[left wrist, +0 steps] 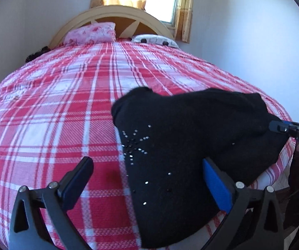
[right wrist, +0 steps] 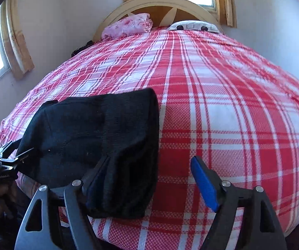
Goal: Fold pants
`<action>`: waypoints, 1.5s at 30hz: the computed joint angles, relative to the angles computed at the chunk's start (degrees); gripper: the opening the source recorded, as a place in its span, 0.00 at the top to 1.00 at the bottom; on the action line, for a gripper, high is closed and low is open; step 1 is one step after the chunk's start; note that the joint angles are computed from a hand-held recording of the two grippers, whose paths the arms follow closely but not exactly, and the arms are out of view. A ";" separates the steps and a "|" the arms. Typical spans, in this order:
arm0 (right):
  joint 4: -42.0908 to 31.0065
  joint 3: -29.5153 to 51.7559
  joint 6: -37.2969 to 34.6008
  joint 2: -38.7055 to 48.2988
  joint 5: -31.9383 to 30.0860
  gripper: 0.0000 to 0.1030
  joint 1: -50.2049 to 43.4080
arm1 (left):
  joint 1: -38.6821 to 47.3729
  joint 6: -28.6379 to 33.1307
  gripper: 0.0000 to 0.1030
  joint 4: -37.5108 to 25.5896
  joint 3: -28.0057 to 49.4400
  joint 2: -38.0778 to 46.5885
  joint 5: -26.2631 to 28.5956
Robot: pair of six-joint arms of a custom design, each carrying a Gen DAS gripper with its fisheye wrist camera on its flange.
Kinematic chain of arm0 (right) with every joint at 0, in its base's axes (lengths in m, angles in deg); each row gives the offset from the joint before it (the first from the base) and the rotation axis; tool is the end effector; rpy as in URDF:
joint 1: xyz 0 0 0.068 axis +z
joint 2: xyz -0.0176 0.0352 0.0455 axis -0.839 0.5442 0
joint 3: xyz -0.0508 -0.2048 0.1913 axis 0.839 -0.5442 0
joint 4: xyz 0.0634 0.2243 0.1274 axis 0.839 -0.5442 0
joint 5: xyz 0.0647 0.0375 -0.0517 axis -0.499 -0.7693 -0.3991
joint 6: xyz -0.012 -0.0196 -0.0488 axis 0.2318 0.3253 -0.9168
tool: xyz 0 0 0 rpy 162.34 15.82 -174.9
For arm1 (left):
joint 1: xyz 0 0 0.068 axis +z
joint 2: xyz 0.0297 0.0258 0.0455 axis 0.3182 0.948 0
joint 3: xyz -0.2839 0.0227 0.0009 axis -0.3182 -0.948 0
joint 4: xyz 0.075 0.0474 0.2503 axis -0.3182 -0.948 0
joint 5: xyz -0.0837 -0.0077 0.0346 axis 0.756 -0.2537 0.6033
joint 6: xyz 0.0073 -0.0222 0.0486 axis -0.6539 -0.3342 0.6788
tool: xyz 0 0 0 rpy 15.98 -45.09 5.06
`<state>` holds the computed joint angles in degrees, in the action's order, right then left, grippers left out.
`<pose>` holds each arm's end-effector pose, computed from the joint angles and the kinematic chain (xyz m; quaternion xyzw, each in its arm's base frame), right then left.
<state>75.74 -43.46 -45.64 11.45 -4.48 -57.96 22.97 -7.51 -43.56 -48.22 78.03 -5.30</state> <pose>0.1712 -0.0005 0.1533 0.0252 0.9253 0.0369 0.3765 0.2107 0.0003 0.1190 0.1495 0.8840 -0.1514 0.4163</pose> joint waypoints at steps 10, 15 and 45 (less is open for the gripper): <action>-7.99 11.92 8.06 -3.24 4.75 0.24 10.34 | 7.01 1.15 0.00 3.73 -1.06 2.88 5.00; 0.32 24.54 10.24 20.94 -4.11 0.24 16.43 | 8.08 3.12 0.00 5.25 -1.83 4.91 6.07; -6.12 52.48 11.62 58.51 -6.23 0.91 24.14 | 11.08 3.25 0.00 10.35 -2.63 8.97 11.22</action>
<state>69.62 9.01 -34.01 69.96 -10.71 -33.82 34.06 -4.27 -33.21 -50.85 87.00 5.92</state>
